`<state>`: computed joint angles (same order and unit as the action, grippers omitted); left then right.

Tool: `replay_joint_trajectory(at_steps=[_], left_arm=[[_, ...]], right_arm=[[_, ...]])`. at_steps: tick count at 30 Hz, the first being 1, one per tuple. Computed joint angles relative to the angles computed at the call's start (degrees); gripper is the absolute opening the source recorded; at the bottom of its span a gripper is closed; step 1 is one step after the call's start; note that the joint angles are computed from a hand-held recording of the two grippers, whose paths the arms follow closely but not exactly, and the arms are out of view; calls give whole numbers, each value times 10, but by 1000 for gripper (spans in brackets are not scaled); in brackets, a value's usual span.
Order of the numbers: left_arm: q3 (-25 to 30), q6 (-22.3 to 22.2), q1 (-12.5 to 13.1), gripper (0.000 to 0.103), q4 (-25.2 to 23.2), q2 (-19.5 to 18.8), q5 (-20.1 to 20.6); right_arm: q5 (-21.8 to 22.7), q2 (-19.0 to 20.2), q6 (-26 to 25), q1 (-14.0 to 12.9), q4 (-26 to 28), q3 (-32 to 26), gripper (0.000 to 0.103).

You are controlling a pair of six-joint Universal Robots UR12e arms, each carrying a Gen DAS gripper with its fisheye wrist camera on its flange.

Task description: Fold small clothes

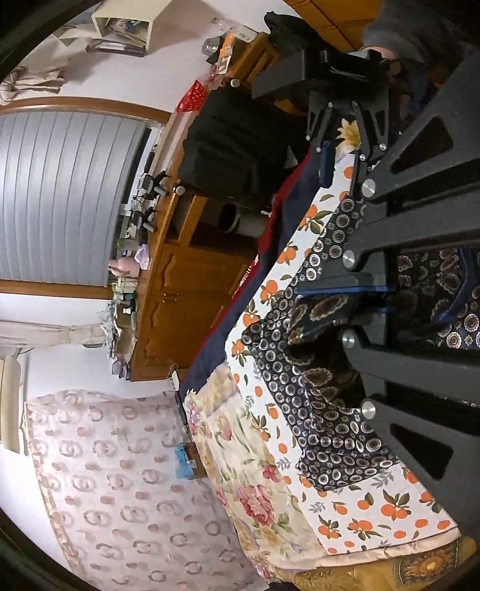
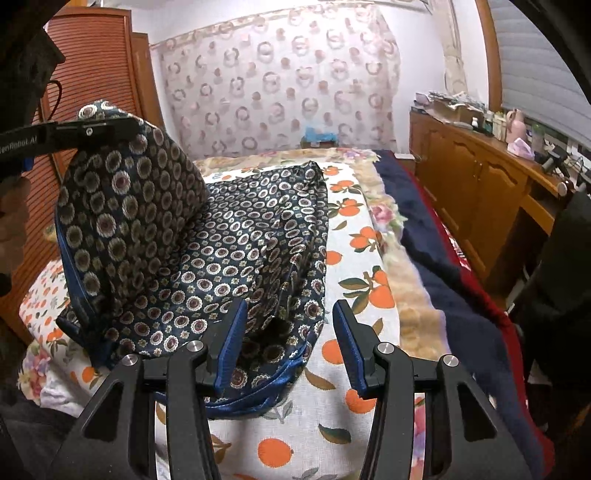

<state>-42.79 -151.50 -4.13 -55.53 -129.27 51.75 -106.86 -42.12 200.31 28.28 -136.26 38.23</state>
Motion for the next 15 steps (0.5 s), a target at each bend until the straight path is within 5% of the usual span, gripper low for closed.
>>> replay_joint_trajectory(at_steps=[9,11,13,15], left_arm=[[-12,20,-3,3,-12,3,19],[-12,27,-2,8,-22,5,22],[-27,25,1,31,-3,13,23],[-40,12,4,36,19,19,28]], right_arm=[[-1,2,0,0,2,-3,49],[-1,4,-1,-1,5,-9,49],[-2,7,-3,-1,7,-14,49],[-2,8,-5,-1,9,-18,49]])
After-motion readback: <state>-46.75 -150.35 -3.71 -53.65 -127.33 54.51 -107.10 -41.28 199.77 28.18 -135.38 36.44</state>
